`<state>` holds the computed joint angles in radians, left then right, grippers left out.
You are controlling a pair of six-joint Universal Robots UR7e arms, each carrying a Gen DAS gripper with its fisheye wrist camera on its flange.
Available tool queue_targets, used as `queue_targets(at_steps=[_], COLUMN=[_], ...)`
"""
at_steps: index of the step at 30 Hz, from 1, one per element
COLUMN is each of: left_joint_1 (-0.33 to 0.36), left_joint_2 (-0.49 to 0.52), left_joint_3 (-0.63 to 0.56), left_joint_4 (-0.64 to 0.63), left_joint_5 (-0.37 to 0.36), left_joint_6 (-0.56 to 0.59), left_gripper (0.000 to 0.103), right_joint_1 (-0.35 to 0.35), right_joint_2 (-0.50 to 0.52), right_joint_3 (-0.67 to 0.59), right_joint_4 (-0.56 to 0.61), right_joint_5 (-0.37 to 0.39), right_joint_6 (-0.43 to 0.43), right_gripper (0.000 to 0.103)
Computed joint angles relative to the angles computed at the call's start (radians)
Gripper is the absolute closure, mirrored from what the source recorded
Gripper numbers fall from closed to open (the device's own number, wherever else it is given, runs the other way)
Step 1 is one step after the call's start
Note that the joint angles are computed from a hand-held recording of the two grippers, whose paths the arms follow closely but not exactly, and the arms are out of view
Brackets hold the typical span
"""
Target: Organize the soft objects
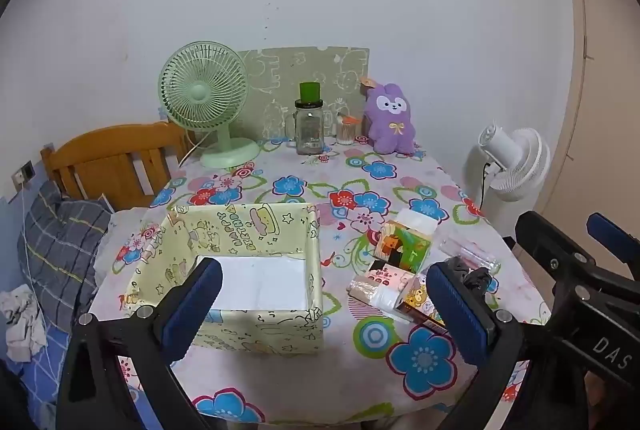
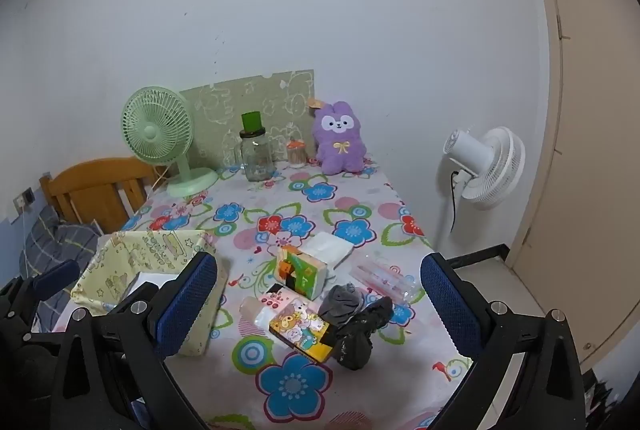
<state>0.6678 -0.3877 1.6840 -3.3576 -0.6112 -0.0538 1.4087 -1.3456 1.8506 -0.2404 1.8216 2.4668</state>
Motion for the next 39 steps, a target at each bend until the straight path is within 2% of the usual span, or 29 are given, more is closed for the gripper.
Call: queue_targets(at_steps=[8,10,18,39], left_joint_1=[0.011,0.009,0.010,0.013], left_joint_2=[0.040,0.032,0.054,0.048], left_joint_3=[-0.050,-0.017,-0.024,-0.017], left_joint_4=[-0.041,-0.107,-0.179,-0.179], left_joint_5=[0.018,0.030,0.062,0.050], left_joint_6=[0.054,0.048,0.105,0.081], left_gripper=[0.000,0.000,0.000,0.000], right_joint_1=[-0.005,-0.010,-0.025,-0.023], right_joint_2=[0.005,0.001,0.010,0.005], right_joint_3=[-0.008,0.017,0.017,0.025], right_joint_4=[-0.003,-0.039,-0.046,-0.057], right_joint_5=[-0.025,-0.040,-0.098,-0.106], right_joint_6=[-0.023,-0.041,-0.065,-0.070], right_gripper=[0.000,0.000,0.000,0.000])
